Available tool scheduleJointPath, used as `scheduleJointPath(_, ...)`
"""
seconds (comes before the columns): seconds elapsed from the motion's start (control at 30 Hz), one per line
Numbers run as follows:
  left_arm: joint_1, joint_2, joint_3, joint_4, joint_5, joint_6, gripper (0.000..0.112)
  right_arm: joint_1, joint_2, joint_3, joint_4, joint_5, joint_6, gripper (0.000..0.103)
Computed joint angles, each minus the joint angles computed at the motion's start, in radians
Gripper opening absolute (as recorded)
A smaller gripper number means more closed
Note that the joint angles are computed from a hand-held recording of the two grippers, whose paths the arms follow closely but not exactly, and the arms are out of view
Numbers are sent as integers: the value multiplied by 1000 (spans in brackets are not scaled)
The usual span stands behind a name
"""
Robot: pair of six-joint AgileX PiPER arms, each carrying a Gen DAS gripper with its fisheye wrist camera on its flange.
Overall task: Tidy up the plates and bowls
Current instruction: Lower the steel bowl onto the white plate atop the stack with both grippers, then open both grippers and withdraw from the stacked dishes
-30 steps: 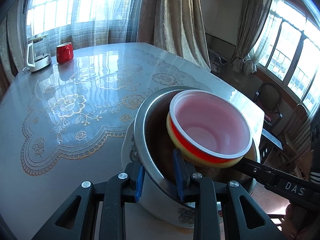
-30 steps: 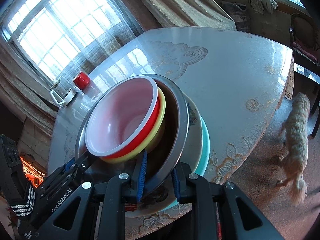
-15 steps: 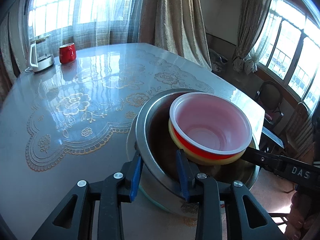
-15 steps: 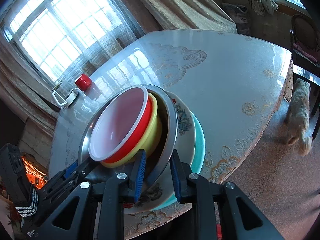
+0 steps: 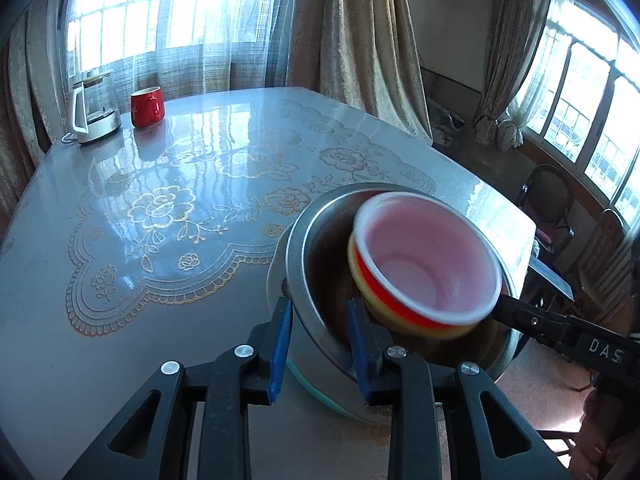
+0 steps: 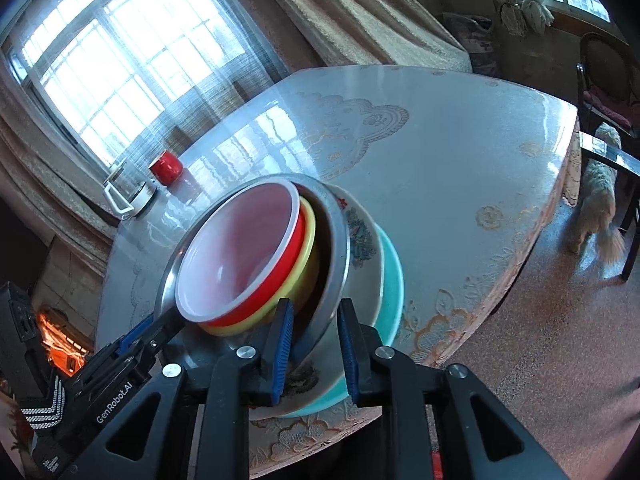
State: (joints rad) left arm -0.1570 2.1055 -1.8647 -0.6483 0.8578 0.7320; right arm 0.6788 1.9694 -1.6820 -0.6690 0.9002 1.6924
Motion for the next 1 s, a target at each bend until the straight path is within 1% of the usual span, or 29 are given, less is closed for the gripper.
scheduleJointPath(0.07, 2, -12, 14, -10, -13, 9, 36, 0, -10, 16, -8, -6, 20, 26)
scheduleJointPath(0.13, 3, -20, 23, -20, -20, 23, 36, 0, -1, 1, -3, 7, -11, 24)
scheduleJointPath(0.2, 2, -28, 31, -15, -28, 26, 37, 0, 5, -6, -1, 2, -16, 22)
scheduleJointPath(0.27, 7, -33, 35, -19, -23, 30, 45, -1, 14, -18, 7, 1, -25, 22)
scheduleJointPath(0.33, 14, -45, 51, -26, -34, 38, 48, 0, 16, -23, 12, -4, -21, 23)
scheduleJointPath(0.37, 15, -53, 61, -26, -41, 42, 50, 4, 18, -28, 5, 4, -16, 26)
scheduleJointPath(0.5, 24, -68, 81, -21, -55, 46, 52, 30, 35, -70, -41, 77, -16, 31)
scheduleJointPath(0.63, 31, -71, 90, -11, -54, 40, 53, 31, 37, -73, -34, 73, -18, 32)
scheduleJointPath(0.7, 35, -79, 104, -10, -58, 43, 56, 33, 36, -71, -36, 71, -12, 31)
scheduleJointPath(0.8, 45, -92, 126, -20, -63, 62, 58, 49, 45, -85, -52, 90, -6, 33)
scheduleJointPath(0.9, 59, -110, 153, -36, -64, 90, 63, 69, 45, -80, -85, 99, 14, 33)
scheduleJointPath(0.97, 70, -130, 185, -53, -79, 117, 70, 90, 43, -72, -118, 109, 31, 36)
scheduleJointPath(1.0, 75, -140, 202, -62, -87, 131, 71, 102, 48, -79, -131, 125, 31, 36)
